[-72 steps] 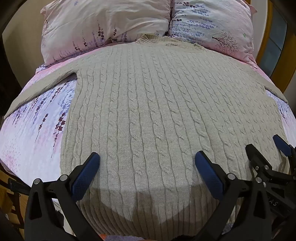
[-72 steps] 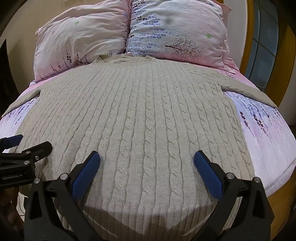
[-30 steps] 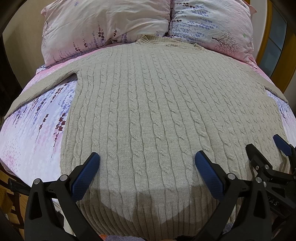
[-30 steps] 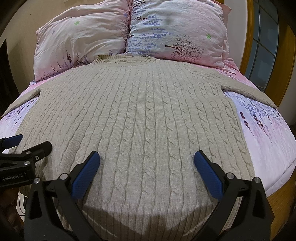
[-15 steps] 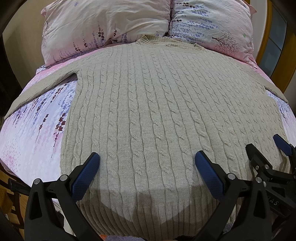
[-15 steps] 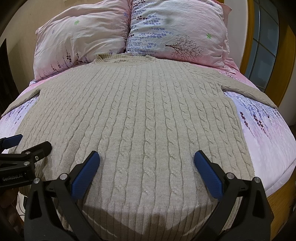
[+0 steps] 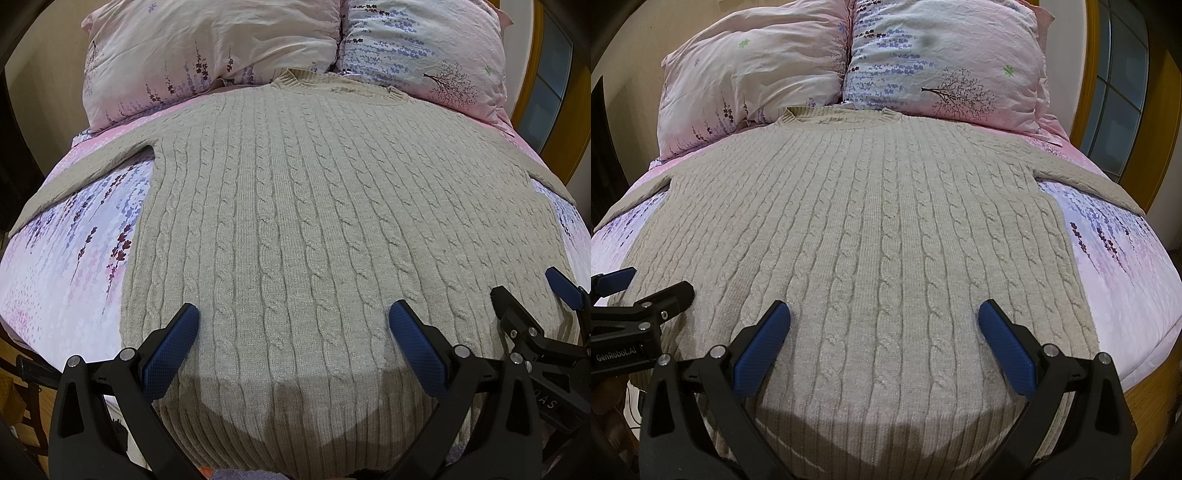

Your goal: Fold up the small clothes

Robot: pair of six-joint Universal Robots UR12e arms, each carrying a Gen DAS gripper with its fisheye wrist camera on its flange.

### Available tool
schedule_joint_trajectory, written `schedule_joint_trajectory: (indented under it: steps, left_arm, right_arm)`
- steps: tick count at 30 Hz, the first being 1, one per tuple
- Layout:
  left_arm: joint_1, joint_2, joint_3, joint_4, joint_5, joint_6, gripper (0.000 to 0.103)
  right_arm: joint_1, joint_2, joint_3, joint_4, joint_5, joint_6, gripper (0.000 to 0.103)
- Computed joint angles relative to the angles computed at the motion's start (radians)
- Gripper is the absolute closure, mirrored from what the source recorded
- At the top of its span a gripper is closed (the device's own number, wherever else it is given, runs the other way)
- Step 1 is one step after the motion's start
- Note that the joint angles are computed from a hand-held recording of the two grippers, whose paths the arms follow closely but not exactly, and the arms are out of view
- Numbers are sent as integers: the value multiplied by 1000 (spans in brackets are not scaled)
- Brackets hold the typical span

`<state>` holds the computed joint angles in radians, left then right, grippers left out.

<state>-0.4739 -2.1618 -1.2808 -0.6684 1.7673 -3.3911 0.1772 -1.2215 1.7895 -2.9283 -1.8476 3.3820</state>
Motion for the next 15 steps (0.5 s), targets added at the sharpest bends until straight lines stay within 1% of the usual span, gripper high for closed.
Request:
schedule_joint_trajectory:
  steps: [7, 11, 15]
  left_arm:
    - [0, 0, 1, -3, -1, 1, 1]
    - [1, 1, 2, -10, -3, 4, 1]
    - [3, -2, 12, -24, -8, 11, 1]
  right_arm:
    - [0, 0, 0, 1, 0, 0, 2]
    - [0, 5, -6, 19, 3, 3, 2]
    - [-10, 8, -16, 43, 34, -25, 2]
